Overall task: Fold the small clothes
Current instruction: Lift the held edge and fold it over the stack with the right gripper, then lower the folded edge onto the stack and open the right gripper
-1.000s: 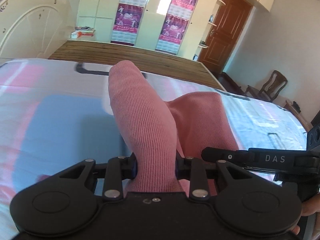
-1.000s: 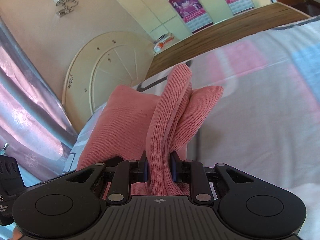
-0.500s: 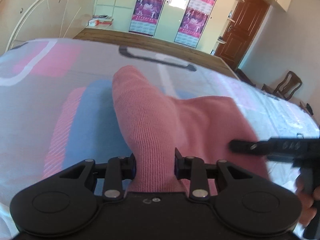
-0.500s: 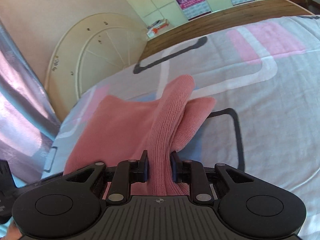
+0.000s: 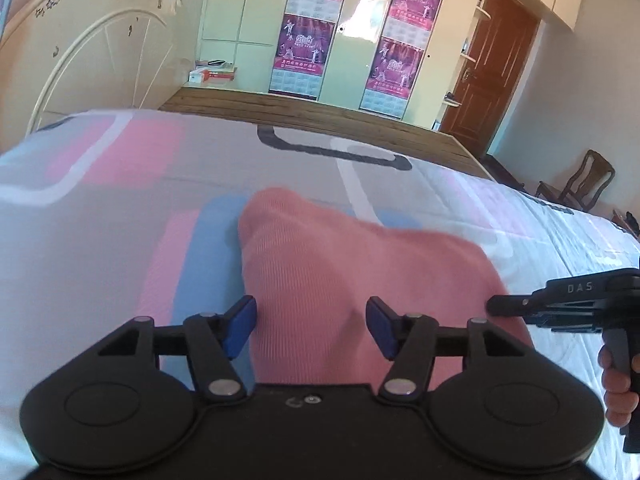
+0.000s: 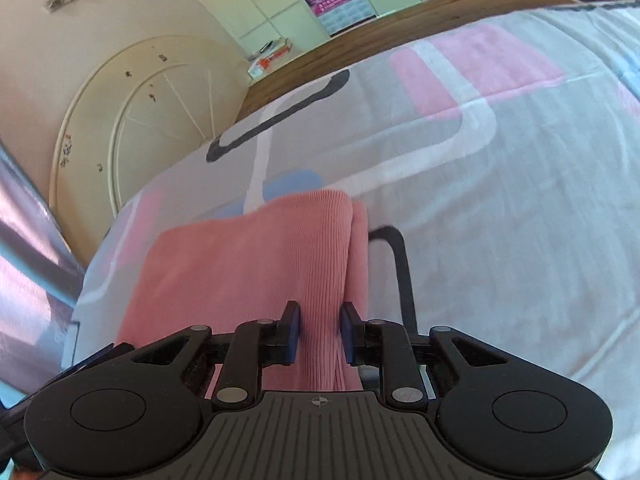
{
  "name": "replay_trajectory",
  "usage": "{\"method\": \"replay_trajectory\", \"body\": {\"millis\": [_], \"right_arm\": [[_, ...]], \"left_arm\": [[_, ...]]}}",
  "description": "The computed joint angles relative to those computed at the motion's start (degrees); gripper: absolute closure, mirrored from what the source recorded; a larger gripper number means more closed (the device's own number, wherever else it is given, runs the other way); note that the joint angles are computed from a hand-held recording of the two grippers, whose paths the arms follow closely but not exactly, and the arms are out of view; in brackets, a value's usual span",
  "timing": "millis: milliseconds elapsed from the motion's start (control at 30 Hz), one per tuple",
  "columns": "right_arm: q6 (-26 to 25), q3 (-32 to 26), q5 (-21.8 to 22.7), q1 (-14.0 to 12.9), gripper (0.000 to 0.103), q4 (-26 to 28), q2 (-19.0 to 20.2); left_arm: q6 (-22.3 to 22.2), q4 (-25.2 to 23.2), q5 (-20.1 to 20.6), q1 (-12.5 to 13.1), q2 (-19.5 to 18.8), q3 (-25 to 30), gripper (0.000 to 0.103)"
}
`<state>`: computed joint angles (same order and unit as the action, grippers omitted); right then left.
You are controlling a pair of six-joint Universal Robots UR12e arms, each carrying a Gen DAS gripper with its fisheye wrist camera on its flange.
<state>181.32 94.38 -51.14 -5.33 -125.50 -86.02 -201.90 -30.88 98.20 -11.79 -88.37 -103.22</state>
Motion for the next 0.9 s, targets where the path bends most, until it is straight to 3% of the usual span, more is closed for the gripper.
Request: {"method": "replay_trajectory", "body": {"millis": [133, 333, 400, 500, 633, 900], "right_arm": [[3.2, -1.9, -1.1, 1.2, 0.081, -2.4, 2.3], [-2.7, -2.4, -5.6, 3.7, 0.091, -7.9, 3.1], [-3.1, -2.2, -9.4, 4.3, 0.091, -9.3, 3.3], [-2.6, -1.9, -10.8, 3.7, 0.091, -8.7, 3.2], [-4.3, -0.8, -7.1, 1.3, 0.09, -5.9, 0.7], [-12.4, 4.9, -0.3, -2.8, 0.089, 4.2, -7.6]], "left_arm": [[-2.0, -0.1, 1.3, 0.4, -2.3, 1.6, 0.047], [-1.9, -0.8, 4.8, -0.3, -4.3, 2.4, 0.042], [-2.1, -0.6, 5.2, -0.4, -4.2, 2.1, 0.041], [-2.6, -0.4, 5.3, -0.6, -3.4, 1.8, 0.041], [-0.6, 0.7, 6.3, -1.7, -1.4, 0.3, 0.044], [-3.1, -1.9, 7.5, -4.2, 3.5, -3.7, 0.043]]}}
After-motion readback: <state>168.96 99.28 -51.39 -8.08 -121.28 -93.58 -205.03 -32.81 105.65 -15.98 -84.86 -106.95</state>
